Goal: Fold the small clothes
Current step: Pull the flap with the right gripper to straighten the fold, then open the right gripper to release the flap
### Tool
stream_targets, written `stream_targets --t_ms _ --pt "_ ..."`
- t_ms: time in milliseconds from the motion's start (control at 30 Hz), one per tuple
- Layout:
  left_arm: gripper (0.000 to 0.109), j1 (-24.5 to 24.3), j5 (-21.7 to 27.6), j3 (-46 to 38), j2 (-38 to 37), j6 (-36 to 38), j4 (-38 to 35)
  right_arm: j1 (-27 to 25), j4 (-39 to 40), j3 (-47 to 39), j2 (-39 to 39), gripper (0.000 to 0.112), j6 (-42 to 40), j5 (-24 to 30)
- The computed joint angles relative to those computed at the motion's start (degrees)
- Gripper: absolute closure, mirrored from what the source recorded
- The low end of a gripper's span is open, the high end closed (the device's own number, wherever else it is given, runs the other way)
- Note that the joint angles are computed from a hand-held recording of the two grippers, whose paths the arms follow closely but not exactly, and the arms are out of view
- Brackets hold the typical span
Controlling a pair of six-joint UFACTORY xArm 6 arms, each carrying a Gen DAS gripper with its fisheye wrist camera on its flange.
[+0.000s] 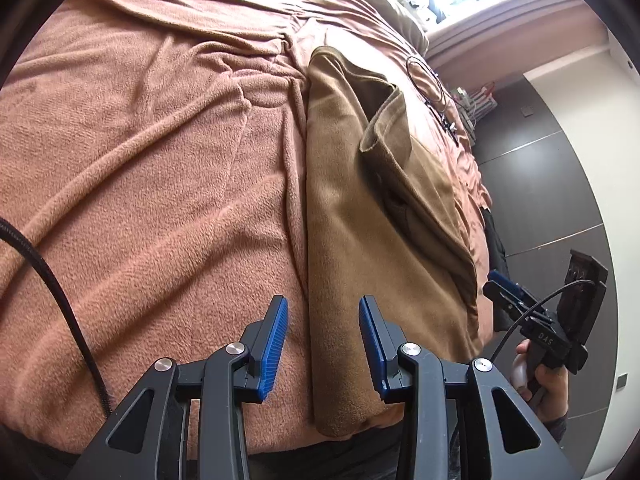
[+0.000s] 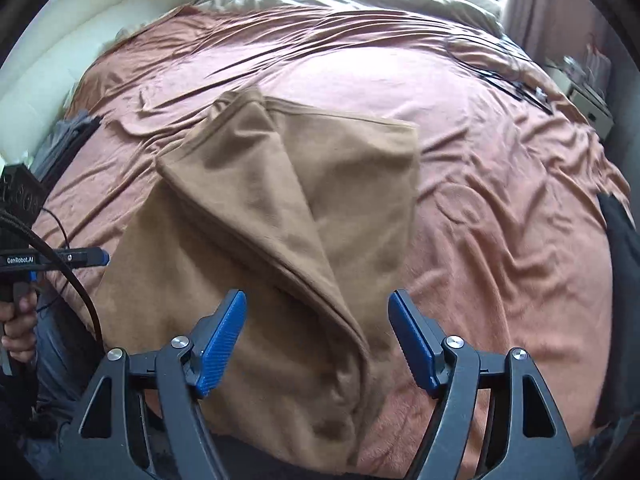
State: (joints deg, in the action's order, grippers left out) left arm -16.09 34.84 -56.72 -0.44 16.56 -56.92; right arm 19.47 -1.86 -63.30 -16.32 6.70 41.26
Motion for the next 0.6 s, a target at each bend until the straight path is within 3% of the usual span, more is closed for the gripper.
stream_targets --t_ms 267,467,600 --pt "0.07 3.4 1.7 -0.3 0.4 1.3 -1.5 4.6 -4.0 -13.2 12.3 0.04 -2.4 5.9" --pt "0.07 6.5 2.5 -0.1 0.0 2.1 -2.5 6.7 -7.3 -18.7 17.6 0.04 -4.1 4.6" --pt "0.07 8.1 2.7 -0.2 -0.1 2.4 -2.7 7.4 -5.2 -21.6 20.6 0.04 -7.4 4.1"
